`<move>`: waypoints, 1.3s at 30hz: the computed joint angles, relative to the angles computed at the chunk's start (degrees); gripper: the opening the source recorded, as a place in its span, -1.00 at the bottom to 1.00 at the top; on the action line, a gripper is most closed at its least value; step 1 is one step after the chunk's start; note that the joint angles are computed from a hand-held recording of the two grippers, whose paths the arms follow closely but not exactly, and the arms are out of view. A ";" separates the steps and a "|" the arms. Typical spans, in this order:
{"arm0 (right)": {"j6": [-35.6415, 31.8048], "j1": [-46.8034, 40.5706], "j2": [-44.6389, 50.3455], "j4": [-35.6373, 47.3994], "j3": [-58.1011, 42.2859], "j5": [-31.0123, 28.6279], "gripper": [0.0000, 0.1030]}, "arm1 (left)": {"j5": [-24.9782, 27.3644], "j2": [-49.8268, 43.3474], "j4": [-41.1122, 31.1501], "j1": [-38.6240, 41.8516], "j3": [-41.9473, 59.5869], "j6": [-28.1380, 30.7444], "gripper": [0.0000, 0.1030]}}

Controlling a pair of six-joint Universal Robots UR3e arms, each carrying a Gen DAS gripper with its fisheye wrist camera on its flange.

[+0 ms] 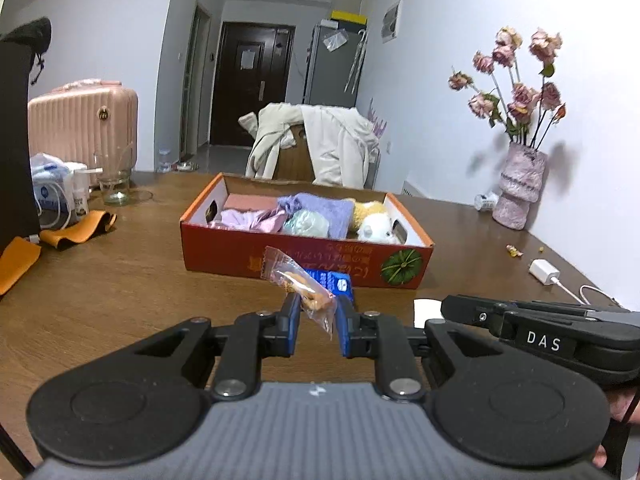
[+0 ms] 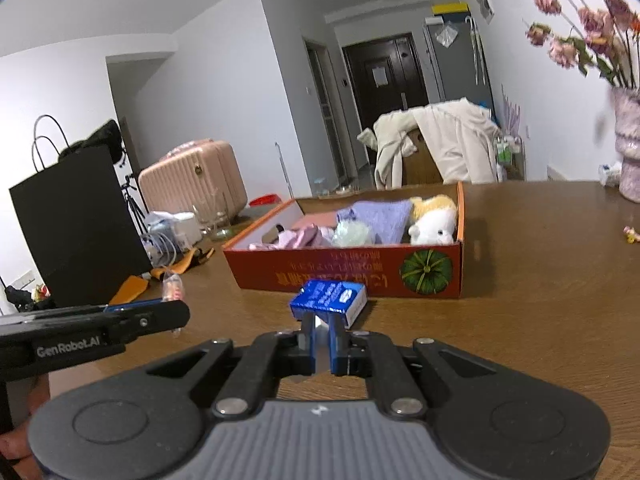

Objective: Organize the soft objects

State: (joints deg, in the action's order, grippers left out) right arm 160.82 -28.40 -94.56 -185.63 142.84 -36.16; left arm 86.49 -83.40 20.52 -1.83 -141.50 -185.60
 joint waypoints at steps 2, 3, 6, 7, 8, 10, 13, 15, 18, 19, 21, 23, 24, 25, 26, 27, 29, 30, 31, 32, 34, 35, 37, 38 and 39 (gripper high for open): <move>-1.24 -1.66 -3.96 2.38 1.67 1.69 -0.88 | 1.07 1.38 0.19 -0.98 -0.52 -0.13 -0.62; -1.83 -2.37 -5.57 3.53 2.28 2.42 -0.88 | 1.53 2.23 0.10 -1.43 -0.81 -0.23 -0.62; -3.63 -4.81 -10.85 7.49 4.17 4.97 -0.88 | 2.39 4.04 -0.22 -2.32 -1.51 -0.19 -0.62; -4.27 -5.47 -12.44 8.96 4.60 5.64 -0.88 | 2.61 4.64 -0.27 -2.60 -1.79 -0.15 -0.62; -5.02 -6.36 -14.30 10.71 5.16 6.51 -0.88 | 2.73 5.18 -0.43 -2.86 -1.94 -0.12 -0.62; -5.46 -7.46 -16.48 12.29 5.73 7.66 -0.88 | 3.25 5.92 -0.56 -3.44 -2.06 -0.08 -0.62; -5.66 -8.17 -18.04 13.65 5.38 8.53 -0.88 | 3.72 5.97 -0.69 -4.03 -1.60 0.09 -0.62; -4.49 -7.78 -16.56 11.83 4.33 8.56 -0.88 | 3.67 5.33 -0.60 -4.09 -1.01 0.36 -0.62; -0.80 -5.72 -11.41 5.87 1.35 7.09 -0.88 | 2.76 3.16 -0.50 -3.48 0.75 0.74 -0.62; 0.70 -4.64 -8.95 3.20 0.01 6.17 -0.88 | 2.47 1.80 -0.41 -3.29 1.78 0.80 -0.62; 3.48 -2.02 -3.74 -1.03 -3.84 3.73 -0.88 | 1.12 -0.55 -0.72 -2.49 3.81 1.03 -0.62; 5.96 0.40 1.08 -3.91 -8.25 1.40 -0.88 | -1.54 -3.71 -1.45 -1.11 6.95 1.16 -0.62; 7.12 1.65 3.46 -4.60 -10.86 0.13 -0.88 | -2.33 -5.15 -1.73 -0.60 8.31 1.31 -0.62; 8.23 2.78 6.04 -5.28 -13.61 -1.06 -0.88 | -2.68 -7.27 -2.18 -0.42 10.48 1.55 -0.62; 9.39 4.12 9.14 -5.73 -17.09 -2.44 -0.88 | -2.85 -9.66 -2.58 -0.38 12.93 1.91 -0.62; 10.32 5.14 11.62 -5.94 -19.90 -3.56 -0.88 | -3.03 -11.61 -3.11 -0.26 15.04 2.24 -0.62; 11.75 7.22 16.86 -5.14 -26.45 -5.67 -0.88 | -4.20 -16.18 -4.37 0.13 20.31 3.21 -0.62; 12.47 8.39 19.84 -4.21 -30.38 -6.90 -0.88 | -5.04 -18.31 -5.38 0.45 23.08 3.62 -0.62; 13.19 9.52 22.75 -3.46 -34.15 -8.24 -0.88 | -5.88 -21.09 -6.70 0.65 26.76 4.09 -0.62; 13.84 10.78 26.06 -2.16 -38.67 -9.81 -0.88 | -6.65 -23.46 -7.77 0.87 29.88 4.62 -0.62; 15.16 12.62 31.94 0.56 -47.00 -11.95 -0.88 | -6.82 -29.02 -11.30 0.69 38.04 5.71 -0.62; 15.67 13.67 35.09 2.10 -51.46 -13.22 -0.88 | -7.32 -31.67 -12.96 0.78 42.06 6.57 -0.62; 16.24 15.43 40.85 5.51 -60.18 -15.72 -0.88 | -7.63 -37.31 -17.57 0.53 51.37 7.52 -0.62; 16.52 16.31 43.98 7.57 -65.07 -16.93 -0.88 | -8.28 -39.78 -19.83 0.66 55.44 8.23 -0.62; 16.89 17.00 46.91 9.88 -69.88 -17.82 -0.88 | -8.46 -42.18 -22.38 0.68 59.49 8.68 -0.62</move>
State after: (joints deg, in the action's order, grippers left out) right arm 177.71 -11.40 -47.66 -175.74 72.96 -53.98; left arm 78.02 -125.59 -1.86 -1.15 -82.02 -176.92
